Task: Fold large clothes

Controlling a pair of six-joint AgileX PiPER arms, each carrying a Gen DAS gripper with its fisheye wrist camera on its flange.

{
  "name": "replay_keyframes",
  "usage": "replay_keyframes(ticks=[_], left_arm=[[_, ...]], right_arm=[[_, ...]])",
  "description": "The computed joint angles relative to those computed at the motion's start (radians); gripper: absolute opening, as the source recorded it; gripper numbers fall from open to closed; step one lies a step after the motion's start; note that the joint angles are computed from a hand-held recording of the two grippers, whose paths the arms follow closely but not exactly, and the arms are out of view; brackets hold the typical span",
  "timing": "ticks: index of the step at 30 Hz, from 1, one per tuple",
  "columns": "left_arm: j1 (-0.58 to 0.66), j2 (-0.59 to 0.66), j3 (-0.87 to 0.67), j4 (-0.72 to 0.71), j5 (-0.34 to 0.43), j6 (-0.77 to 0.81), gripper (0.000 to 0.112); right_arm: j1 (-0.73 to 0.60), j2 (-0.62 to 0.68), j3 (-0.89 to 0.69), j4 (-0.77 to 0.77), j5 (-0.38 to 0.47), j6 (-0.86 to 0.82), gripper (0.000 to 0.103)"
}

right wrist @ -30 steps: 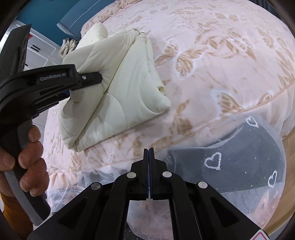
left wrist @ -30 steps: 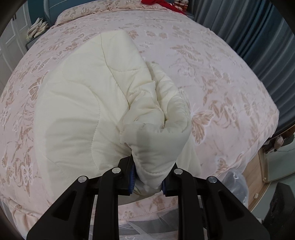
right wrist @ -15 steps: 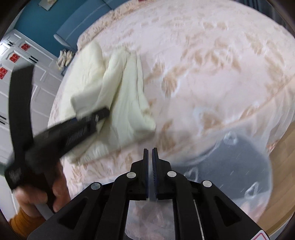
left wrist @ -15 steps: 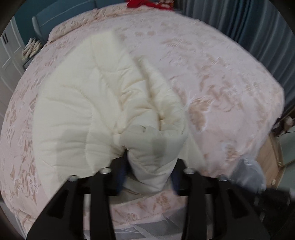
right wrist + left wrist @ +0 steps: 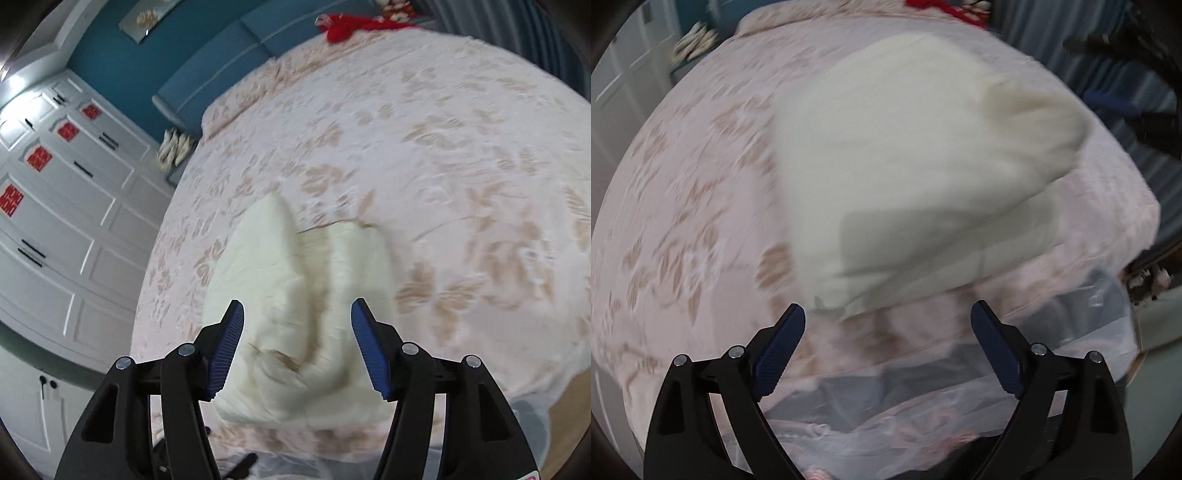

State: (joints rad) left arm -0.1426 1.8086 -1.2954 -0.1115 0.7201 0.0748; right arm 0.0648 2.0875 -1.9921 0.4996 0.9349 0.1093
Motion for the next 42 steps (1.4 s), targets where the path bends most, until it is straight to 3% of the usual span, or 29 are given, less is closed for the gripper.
replay_keyframes(ticks=[5, 7, 10, 12, 15, 18, 21, 27, 34, 42], left_arm=[[0.043, 0.053, 0.003, 0.011, -0.040, -0.004, 0.089], [0.053, 0.071, -0.007, -0.002, -0.055, 0.007, 0.089], [0.059, 0.092, -0.013, 0.002, -0.064, -0.004, 0.087], [0.073, 0.118, -0.035, -0.003, -0.049, -0.011, 0.078], [0.101, 0.158, -0.082, -0.049, -0.003, 0.005, 0.065], [0.113, 0.161, -0.091, -0.080, 0.010, 0.010, 0.061], [0.103, 0.167, -0.107, -0.076, 0.017, 0.008, 0.057], [0.074, 0.181, -0.123, -0.028, 0.015, -0.024, 0.056], [0.052, 0.173, -0.120, 0.023, 0.016, -0.070, 0.053], [0.045, 0.175, -0.124, 0.044, 0.025, -0.091, 0.051]], right_arm=[[0.075, 0.254, -0.387, -0.106, 0.198, 0.149, 0.060], [0.090, 0.311, -0.464, -0.134, 0.248, 0.180, 0.060], [0.106, 0.328, -0.455, -0.159, 0.241, 0.209, 0.058], [0.114, 0.305, -0.411, -0.174, 0.215, 0.205, 0.033], [0.105, 0.201, -0.260, -0.125, 0.117, 0.130, 0.019], [0.087, 0.058, -0.057, -0.065, 0.007, 0.046, 0.017], [0.080, -0.060, 0.137, -0.108, -0.089, 0.029, 0.017], [0.046, -0.092, 0.360, -0.197, -0.192, 0.078, 0.017], [0.073, -0.046, 0.382, -0.303, -0.246, 0.123, 0.018], [0.043, -0.042, 0.456, -0.204, -0.307, 0.044, 0.019]])
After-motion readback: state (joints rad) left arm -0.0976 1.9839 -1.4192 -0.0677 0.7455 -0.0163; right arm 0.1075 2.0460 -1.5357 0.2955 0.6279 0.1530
